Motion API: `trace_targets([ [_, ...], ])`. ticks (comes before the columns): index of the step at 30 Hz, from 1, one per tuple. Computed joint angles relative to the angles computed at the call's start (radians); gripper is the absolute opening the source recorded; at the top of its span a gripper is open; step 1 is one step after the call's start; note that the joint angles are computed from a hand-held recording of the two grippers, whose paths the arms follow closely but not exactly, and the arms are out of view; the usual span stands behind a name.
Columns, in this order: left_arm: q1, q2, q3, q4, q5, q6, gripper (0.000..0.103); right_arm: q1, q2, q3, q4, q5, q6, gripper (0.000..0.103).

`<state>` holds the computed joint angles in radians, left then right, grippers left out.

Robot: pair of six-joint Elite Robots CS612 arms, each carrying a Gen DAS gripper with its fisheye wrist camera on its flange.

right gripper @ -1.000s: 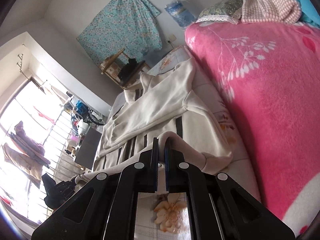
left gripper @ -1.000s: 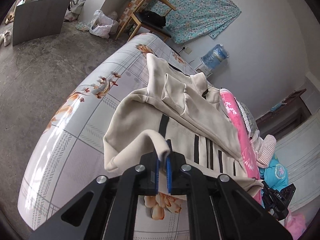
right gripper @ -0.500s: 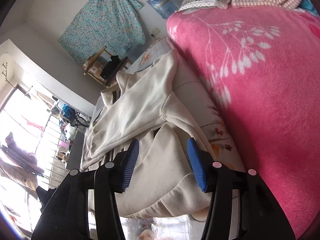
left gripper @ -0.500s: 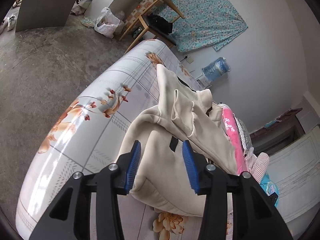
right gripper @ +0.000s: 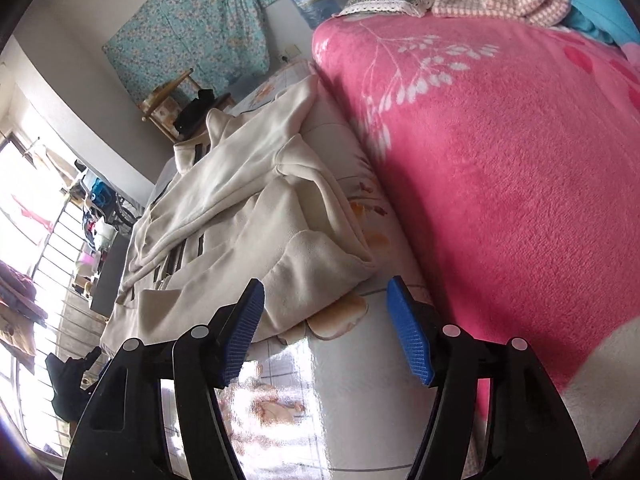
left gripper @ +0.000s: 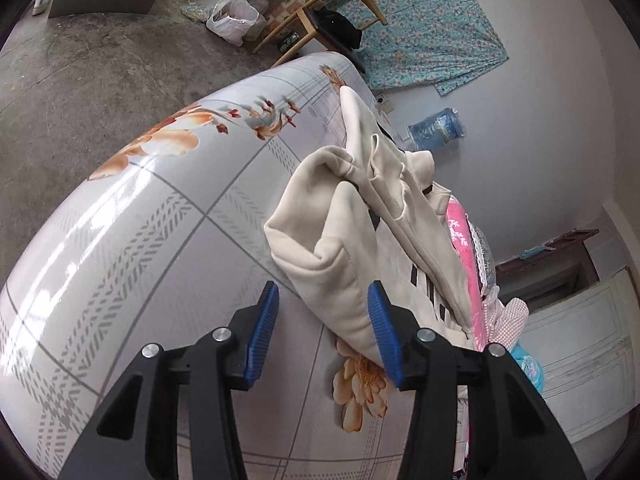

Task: Fold large clothes

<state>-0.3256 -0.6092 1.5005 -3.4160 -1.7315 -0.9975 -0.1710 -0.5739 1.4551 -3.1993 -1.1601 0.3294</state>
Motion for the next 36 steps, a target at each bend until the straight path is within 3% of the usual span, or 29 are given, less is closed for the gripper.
trace_targets([
  [5,-0.013,0.002,-0.028,0.064,0.071,0.036,0.040,0.011,0.018,-0.040,0.013,-0.049,0.015,0.059],
  [7,-0.022,-0.003,-0.032,0.095,0.115,0.079,0.038,0.022,0.017,-0.048,0.023,-0.084,-0.009,0.052],
  [15,-0.064,-0.018,-0.040,0.207,0.298,0.217,0.030,0.058,0.020,-0.066,0.047,-0.229,-0.106,0.046],
  [20,-0.097,-0.019,-0.048,0.238,0.432,0.342,0.019,0.073,0.024,-0.080,0.057,-0.271,-0.197,0.017],
  [22,-0.108,-0.026,-0.044,0.236,0.477,0.382,0.016,0.083,0.019,-0.077,0.038,-0.312,-0.227,0.014],
  [24,-0.113,-0.039,-0.030,0.216,0.495,0.403,0.015,0.079,0.010,-0.062,0.007,-0.288,-0.215,0.013],
  [29,-0.116,-0.097,0.039,0.167,0.477,0.431,0.014,0.045,-0.025,-0.003,-0.057,-0.147,-0.151,0.012],
  [36,-0.111,-0.199,0.189,0.181,0.363,0.382,0.015,-0.004,-0.084,0.129,-0.095,0.021,-0.129,0.012],
])
